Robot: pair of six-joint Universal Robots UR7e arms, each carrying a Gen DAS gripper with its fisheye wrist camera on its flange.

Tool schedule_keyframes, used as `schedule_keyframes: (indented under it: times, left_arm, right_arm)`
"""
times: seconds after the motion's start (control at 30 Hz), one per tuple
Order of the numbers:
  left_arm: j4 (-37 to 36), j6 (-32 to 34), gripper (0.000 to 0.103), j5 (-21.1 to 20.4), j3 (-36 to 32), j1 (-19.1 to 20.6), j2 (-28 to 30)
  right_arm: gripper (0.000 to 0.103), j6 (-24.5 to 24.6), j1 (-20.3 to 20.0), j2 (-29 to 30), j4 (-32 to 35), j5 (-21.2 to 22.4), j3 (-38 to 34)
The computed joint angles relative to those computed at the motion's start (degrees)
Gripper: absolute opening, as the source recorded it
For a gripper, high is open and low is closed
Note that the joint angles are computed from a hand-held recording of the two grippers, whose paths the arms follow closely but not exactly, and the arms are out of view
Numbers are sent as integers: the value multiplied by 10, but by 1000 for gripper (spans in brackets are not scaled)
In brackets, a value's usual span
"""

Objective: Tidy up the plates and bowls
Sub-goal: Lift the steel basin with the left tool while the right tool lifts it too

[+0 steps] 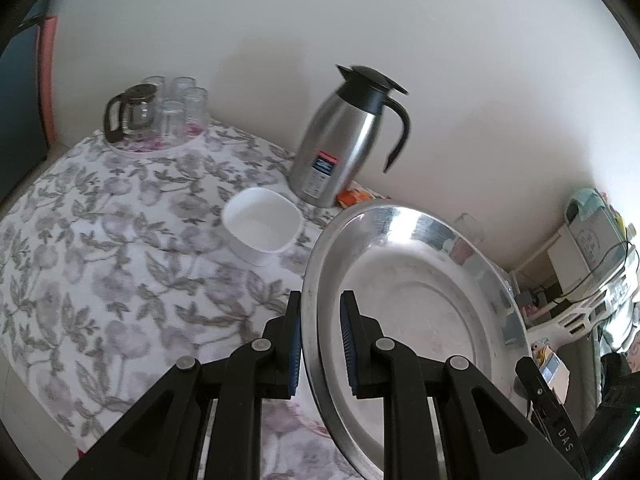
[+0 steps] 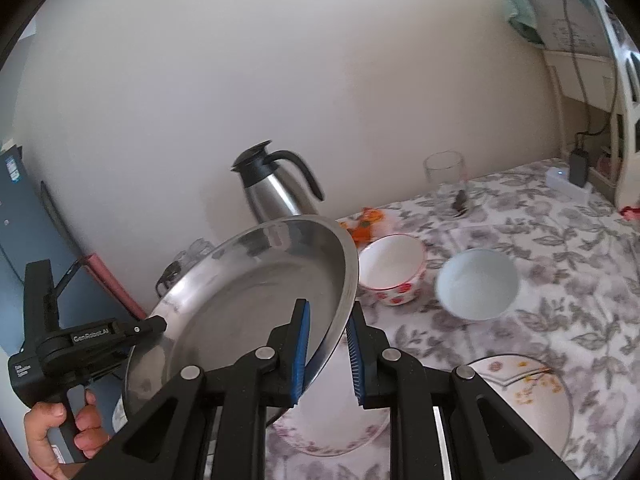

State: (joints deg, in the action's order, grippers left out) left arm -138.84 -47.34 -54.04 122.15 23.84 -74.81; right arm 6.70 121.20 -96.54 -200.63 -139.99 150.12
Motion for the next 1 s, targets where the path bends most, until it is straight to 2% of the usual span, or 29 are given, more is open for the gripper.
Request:
schedule_keyframes:
  times: [0.3, 0.57, 0.83, 1.0]
  left_arm:
    - [-45, 8, 19, -42, 8, 4, 52]
    - [-18, -17, 19, -64, 16, 26, 72]
    - [4, -35, 19, -73, 19, 46, 73]
    - [8, -32, 19, -69, 17, 57, 79]
  right_arm:
    - [20, -5, -41, -62, 48, -20, 23]
    - [20, 13, -132, -91, 95, 45, 50]
    - [20, -6, -154, -52, 78, 56, 55]
    - [20, -31, -168, -7, 45, 51, 56]
